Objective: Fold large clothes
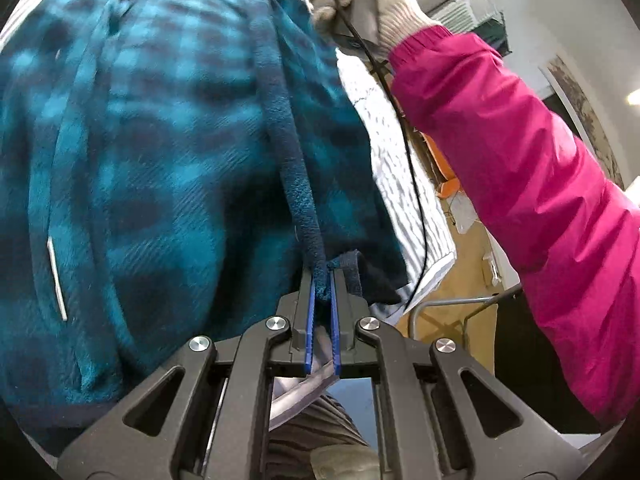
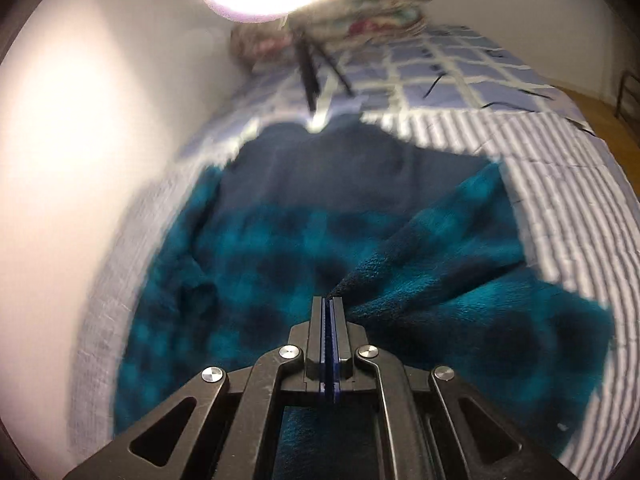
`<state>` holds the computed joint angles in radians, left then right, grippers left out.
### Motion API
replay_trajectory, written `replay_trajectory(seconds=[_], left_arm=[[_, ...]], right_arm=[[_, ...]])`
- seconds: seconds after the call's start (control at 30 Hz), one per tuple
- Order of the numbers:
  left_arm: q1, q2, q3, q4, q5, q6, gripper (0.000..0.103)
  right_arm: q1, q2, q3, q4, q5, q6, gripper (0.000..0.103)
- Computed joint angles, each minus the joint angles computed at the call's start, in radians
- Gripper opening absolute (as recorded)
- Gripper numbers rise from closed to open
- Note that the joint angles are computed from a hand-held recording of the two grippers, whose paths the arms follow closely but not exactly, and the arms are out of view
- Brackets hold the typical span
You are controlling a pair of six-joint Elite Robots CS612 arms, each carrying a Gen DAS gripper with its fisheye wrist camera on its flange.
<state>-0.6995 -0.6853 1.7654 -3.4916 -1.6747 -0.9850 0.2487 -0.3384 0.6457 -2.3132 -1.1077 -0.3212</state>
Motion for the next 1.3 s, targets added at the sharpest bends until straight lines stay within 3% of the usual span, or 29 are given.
replay_trajectory(seconds=[0.1,0.2,0.27,0.33,0.37,0.6,0.73,0.87,1.0,1.07,1.1,1.13,1.2,1.3], left_arm=[[0.005,0.005,0.0,0.013,-0.006,-0.018,0.004],[0.005,-0.001,0.009,0.014,0.003,-0.01,0.004],[0.004,-0.011,0.013,0.028,0.003,-0.001,0.012],[0.003,-0.017,0.023,0.007,0.011,-0.007,0.033],[0.001,-0.021,0.028,-0.005,0.024,-0.009,0.035],[-0.009,-0.066,0.087,-0.053,0.092,-0.006,0.035],[-0.011,-0.081,0.093,-0.027,0.126,0.021,0.035],[-0.015,-0.073,0.073,-0.007,0.12,0.023,0.035],[-0.023,-0.055,0.04,0.029,0.097,0.06,0.035],[-0.019,-0.03,0.003,0.043,0.041,0.076,0.035],[-0.018,-0.023,-0.01,0.058,0.014,0.087,0.035],[-0.02,-0.015,-0.026,0.098,-0.022,0.108,0.035],[-0.033,-0.016,-0.032,0.161,-0.024,0.14,0.035],[-0.053,-0.036,-0.012,0.188,0.013,0.157,0.035]], right_arm=[[0.018,0.029,-0.026,0.026,-0.088,-0.008,0.0],[0.004,0.028,-0.03,0.065,-0.048,-0.002,0.007],[-0.014,0.002,0.002,0.053,0.007,0.012,0.029],[-0.039,-0.052,0.083,-0.009,0.082,0.012,0.03],[-0.055,-0.088,0.135,-0.038,0.108,0.008,0.03],[-0.149,-0.301,0.477,-0.13,0.186,-0.087,0.031],[-0.189,-0.376,0.628,-0.096,0.193,-0.147,0.036],[-0.205,-0.392,0.701,-0.045,0.187,-0.152,0.045],[-0.2,-0.363,0.703,-0.032,0.183,-0.108,0.04],[-0.192,-0.345,0.689,-0.04,0.167,-0.099,0.009],[-0.182,-0.336,0.682,-0.071,0.125,-0.095,0.005],[-0.177,-0.33,0.679,-0.099,0.092,-0.088,0.003],[-0.178,-0.321,0.672,-0.11,0.072,-0.071,0.002],[-0.186,-0.323,0.675,-0.13,0.078,-0.058,0.002]])
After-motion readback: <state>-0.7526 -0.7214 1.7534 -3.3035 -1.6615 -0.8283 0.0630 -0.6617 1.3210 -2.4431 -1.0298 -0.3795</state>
